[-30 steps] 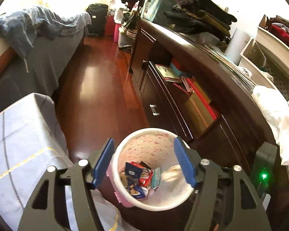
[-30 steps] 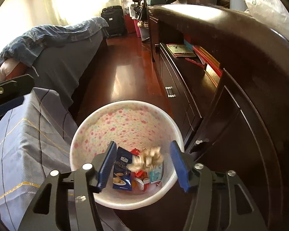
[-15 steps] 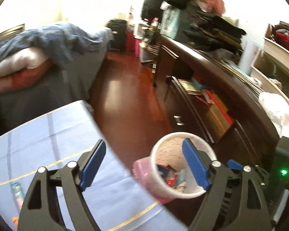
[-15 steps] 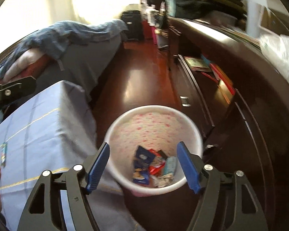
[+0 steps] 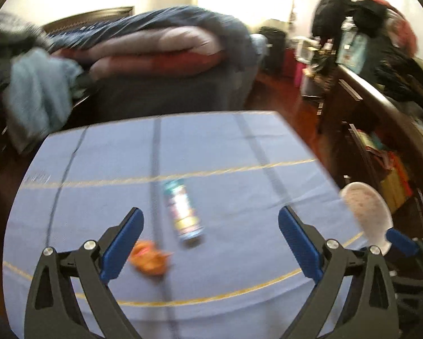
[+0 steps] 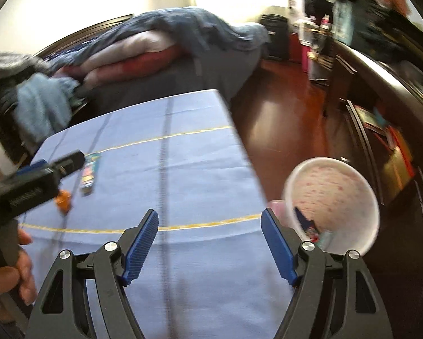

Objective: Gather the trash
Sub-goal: 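Return both tools to the table over the last items, then grasp the orange teddy figure with the left gripper while the right gripper grasps the colourful tube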

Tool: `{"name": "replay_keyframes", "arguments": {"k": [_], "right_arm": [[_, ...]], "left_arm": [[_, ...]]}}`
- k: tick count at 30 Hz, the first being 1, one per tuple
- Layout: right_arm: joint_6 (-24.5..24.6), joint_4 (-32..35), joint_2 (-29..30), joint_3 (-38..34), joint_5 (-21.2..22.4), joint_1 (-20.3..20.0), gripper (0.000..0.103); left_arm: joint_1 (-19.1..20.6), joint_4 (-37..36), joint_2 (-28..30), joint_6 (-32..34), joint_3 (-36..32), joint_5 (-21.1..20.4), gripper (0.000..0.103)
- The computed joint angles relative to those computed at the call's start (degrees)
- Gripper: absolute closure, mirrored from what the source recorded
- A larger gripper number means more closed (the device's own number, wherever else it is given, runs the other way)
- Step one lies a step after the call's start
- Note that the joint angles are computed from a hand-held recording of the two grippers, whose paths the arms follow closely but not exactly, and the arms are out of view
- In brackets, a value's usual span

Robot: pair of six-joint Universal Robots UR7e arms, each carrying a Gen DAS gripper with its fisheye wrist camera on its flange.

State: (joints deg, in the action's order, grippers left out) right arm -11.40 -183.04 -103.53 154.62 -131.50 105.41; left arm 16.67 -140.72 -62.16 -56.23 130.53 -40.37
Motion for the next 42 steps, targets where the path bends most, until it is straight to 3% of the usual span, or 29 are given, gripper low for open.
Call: {"name": "replay_keyframes", "arguments": {"k": [2, 6, 10, 16, 20, 26, 37, 42], "right_arm": [[1.02, 0.02, 1.99, -0.32, -0.55, 2.30, 0.028], [2.72, 0.23, 5.65, -1.28, -1.40, 5.73, 0.027], [3.98, 0.13, 8.33, -2.06, -2.30, 7.86, 0.027], [5.17, -0.83, 12.70, -3.46, -3.69, 9.44, 0.027], [5.63, -1.69, 15.41, -4.57, -3.46, 9.28, 0.027], [5.47, -3.25, 20.62, -7.00, -2.43, 9.36, 0.027], [5.55, -5.66, 34.41, -14.16, 0.56, 8.89, 0.027], [6.47, -4.03, 38.80, -16.72, -0.05, 8.71, 0.041]], "left_arm": [[1.09, 2.06, -2.22, -1.28, 1.78, -0.62, 0.008], [3.75, -0.54, -4.92, -0.43, 5.01, -3.72, 0.016], [5.74, -4.38, -5.26, 1.73, 6.63, -5.24, 0.017], [6.40, -5.70, -4.01, 4.94, 6.53, -3.87, 0.035], [6.02, -4.86, -3.56, 5.28, 6.28, -2.57, 0.059], [6.14, -7.14, -7.02, 4.69, 9.05, -3.50, 0.059], [5.21, 8.01, -22.72, -5.39, 13.26, 0.69, 0.059], [5.15, 13.57, -27.93, -8.38, 13.94, 1.67, 0.059]]}}
